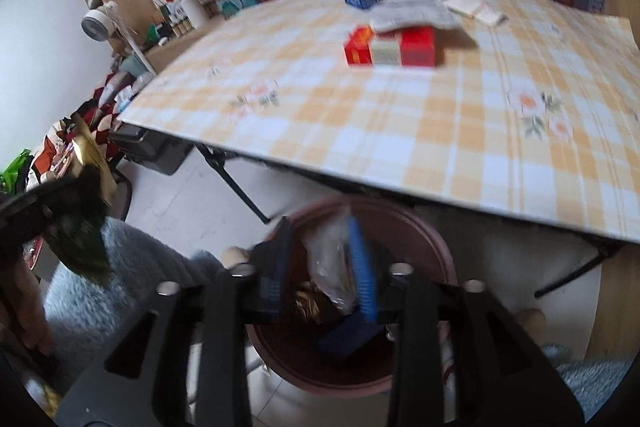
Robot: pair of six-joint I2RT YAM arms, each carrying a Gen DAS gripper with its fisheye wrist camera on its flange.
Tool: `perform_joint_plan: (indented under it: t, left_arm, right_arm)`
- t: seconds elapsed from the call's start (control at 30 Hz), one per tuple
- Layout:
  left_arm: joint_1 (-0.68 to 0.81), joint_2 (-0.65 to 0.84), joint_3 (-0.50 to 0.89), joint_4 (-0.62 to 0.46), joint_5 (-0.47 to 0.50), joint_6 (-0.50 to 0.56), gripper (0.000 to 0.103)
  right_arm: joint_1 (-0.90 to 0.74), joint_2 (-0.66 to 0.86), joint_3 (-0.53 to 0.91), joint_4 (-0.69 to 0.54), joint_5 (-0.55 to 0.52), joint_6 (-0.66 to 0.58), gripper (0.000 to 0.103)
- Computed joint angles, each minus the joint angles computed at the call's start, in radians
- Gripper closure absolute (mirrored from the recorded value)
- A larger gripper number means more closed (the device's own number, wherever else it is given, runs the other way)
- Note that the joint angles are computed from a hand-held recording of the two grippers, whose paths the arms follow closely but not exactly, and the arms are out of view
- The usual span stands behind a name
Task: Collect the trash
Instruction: 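Open the right gripper to drop the clear wrapper into the bin, then lower the green-and-gold wrapper into the bin and open the left gripper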
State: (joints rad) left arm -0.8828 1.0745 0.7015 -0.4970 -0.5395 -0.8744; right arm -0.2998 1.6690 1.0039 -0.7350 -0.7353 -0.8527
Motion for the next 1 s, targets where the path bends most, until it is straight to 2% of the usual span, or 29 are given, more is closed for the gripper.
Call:
perform_joint_plan:
  t: [0.1,0.17,0.2,0.23,0.3,0.6,0.67,0.83,1.0]
  left_arm:
    - [0.000,0.000,-0.003,0.006,-0.003,0.002,0.079]
    - [0.002,0.000,-0.005,0.014,0.000,0.006,0.079]
    - [-0.001,-0.001,-0.009,0.021,-0.001,0.008,0.079]
    - [-0.006,0.004,-0.010,0.026,-0.005,0.009,0.079]
    - [-0.016,0.018,-0.007,0.026,-0.010,0.010,0.079]
    - [-0.019,0.099,0.003,0.093,-0.007,0.086,0.079]
    - [-0.008,0.115,-0.012,0.138,-0.004,0.110,0.078]
    - [0.008,0.153,-0.061,0.262,0.025,0.127,0.078]
    - [0.012,0.221,-0.040,0.283,0.069,0.148,0.078]
  right_arm:
    - [-0.018,-0.044,0.000,-0.001,-0.029,0.007,0.041]
    - [-0.047,-0.079,0.000,-0.004,-0.058,0.004,0.027]
    - [-0.060,-0.097,-0.006,0.006,-0.070,0.006,0.017]
    - [-0.082,-0.125,-0.018,0.029,-0.087,0.014,0.011]
    - [-0.119,-0.162,-0.036,0.085,-0.106,0.038,0.007]
    - [-0.246,-0.158,-0.081,0.334,-0.074,0.171,0.006]
    - [-0.268,-0.168,-0.127,0.435,-0.026,0.232,0.006]
    - [-0.284,-0.124,-0.160,0.495,0.079,0.289,0.006]
    - [-0.275,-0.100,-0.167,0.522,0.119,0.295,0.006]
